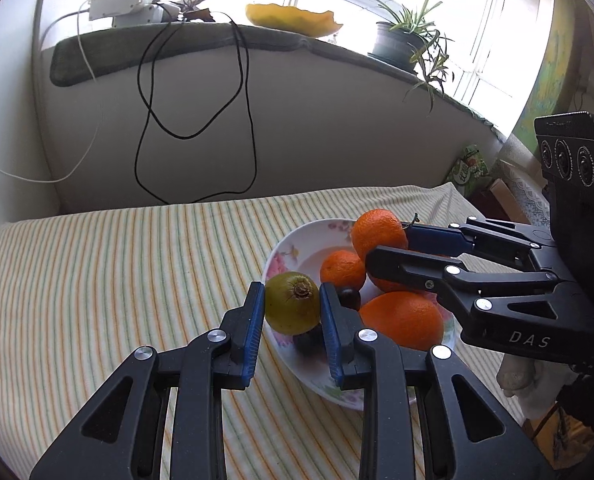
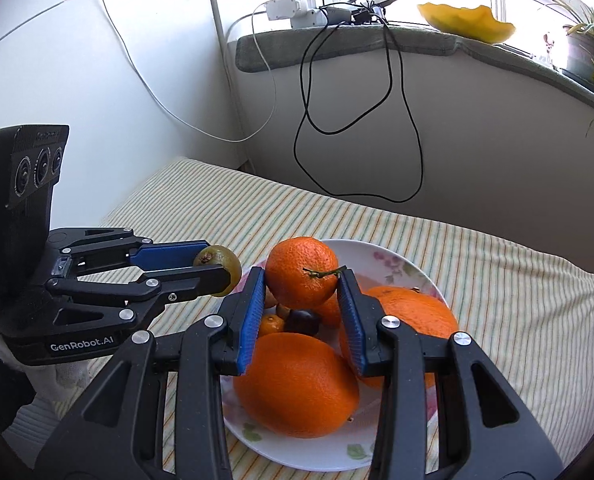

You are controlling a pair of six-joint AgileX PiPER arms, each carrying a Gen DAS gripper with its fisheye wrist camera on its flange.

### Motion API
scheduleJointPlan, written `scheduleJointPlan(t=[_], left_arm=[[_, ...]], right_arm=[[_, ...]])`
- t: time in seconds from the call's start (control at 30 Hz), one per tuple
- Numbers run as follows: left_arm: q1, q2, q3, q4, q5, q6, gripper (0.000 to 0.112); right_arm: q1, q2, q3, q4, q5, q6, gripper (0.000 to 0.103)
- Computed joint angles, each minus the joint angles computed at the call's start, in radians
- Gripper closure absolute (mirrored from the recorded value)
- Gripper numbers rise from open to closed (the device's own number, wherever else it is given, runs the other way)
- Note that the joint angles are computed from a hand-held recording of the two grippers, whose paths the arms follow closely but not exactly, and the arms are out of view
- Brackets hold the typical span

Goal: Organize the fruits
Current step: 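Lower the tangerine into the plate with the right gripper while the left lowers the yellow-green fruit there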

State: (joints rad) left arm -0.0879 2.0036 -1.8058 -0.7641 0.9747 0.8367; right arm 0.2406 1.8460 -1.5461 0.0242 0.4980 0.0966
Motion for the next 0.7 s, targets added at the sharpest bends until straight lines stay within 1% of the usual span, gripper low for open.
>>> scheduleJointPlan(t=[0.13,0.23,0.47,0.63,0.7], left_arm=[[-0.023,0.028,-0.055,0.025,0.001,-0.034,0.086],[-0.038,0.047,-0.09,0.034,0.006,-0.053,0.086],[-0.062,0.046,-0.085,0.049,-0.012,-0.048,0.085],[-0.058,0.044,-0.089,0.054,-0.005,-0.045,0.077],[-0.056,0.039,-0.086,0.055,-0.007,-0.045,0.076]], right_arm=[[-0.027,0.022,-0.031,0.049,0.013,-0.034,0.065],[-0.029,0.029,-0.046,0.04,0.02,-0.029,0.064],[-0.034,0.028,-0.052,0.033,0.02,-0.031,0.064],[-0.048,0.021,-0.043,0.078,0.023,-0.064,0.063],[-0.049,0.013,-0.031,0.076,0.012,-0.062,0.057]])
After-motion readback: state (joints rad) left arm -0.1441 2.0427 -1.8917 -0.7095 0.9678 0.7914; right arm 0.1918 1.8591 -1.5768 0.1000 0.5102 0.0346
